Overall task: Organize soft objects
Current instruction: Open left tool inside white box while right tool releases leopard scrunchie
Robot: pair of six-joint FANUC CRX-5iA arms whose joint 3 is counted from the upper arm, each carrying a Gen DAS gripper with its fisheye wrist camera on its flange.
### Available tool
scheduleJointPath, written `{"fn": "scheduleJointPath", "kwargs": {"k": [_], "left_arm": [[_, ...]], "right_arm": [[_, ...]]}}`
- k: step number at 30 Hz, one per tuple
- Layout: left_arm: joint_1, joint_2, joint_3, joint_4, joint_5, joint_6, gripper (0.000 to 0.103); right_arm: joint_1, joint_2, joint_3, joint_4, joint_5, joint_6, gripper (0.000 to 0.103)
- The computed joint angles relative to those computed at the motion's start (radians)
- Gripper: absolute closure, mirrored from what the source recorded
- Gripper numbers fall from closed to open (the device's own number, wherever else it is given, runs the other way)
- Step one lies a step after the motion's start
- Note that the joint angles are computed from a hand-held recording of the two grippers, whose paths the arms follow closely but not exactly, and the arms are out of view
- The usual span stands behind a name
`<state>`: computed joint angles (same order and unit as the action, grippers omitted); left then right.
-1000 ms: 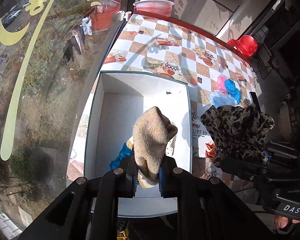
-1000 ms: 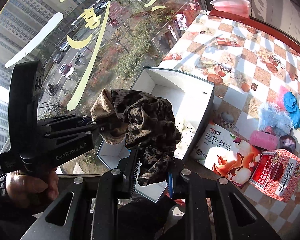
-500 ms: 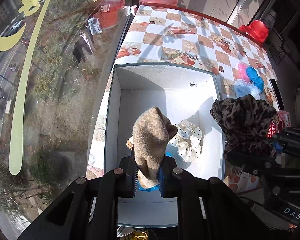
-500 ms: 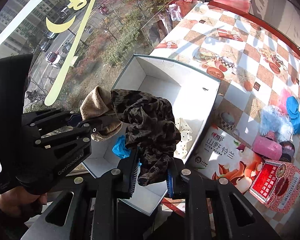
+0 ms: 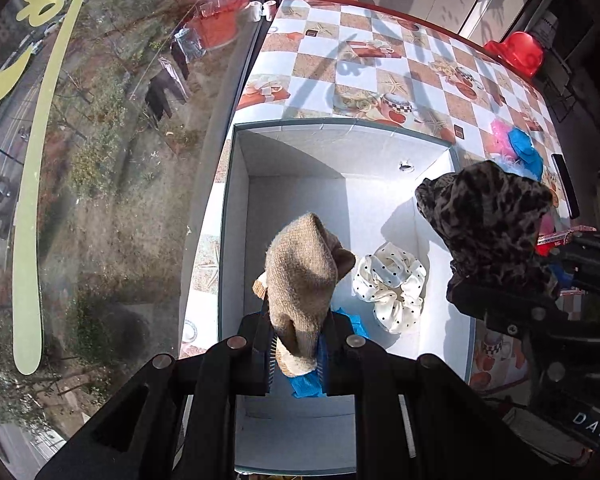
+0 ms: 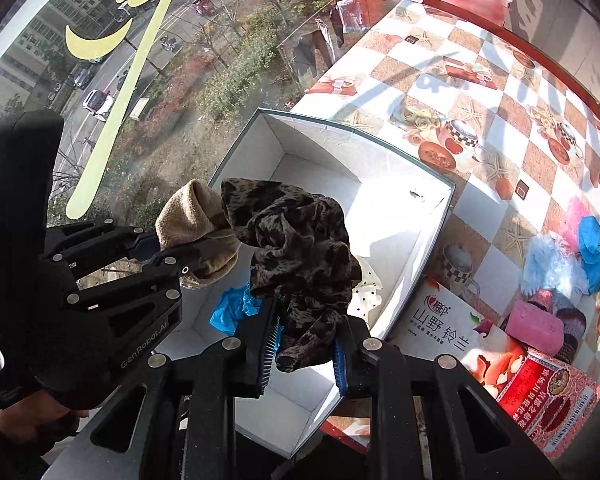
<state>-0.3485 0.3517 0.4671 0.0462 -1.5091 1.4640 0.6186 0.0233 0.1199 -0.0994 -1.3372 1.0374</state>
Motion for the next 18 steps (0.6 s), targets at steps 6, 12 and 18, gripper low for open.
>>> {"fn": "scheduleJointPath", "kwargs": {"k": [6, 12, 18], "left_arm": [[0.001, 0.007, 0.012, 0.004, -0.002, -0.008, 0.062], [0.015, -0.005, 0.000, 0.032, 0.025, 0.005, 0.031], [0.038, -0.063, -0.092, 0.108, 0.100, -0.028, 0.026]], "right_arm": [[0.000, 0.015, 0.017, 0.009, 0.003, -0.002, 0.066], [-0.003, -0.006, 0.006, 0.031, 0.025, -0.023, 0.056], [-0.019, -0.089, -0.049, 0.024, 0.034, -0.084, 0.056]]}}
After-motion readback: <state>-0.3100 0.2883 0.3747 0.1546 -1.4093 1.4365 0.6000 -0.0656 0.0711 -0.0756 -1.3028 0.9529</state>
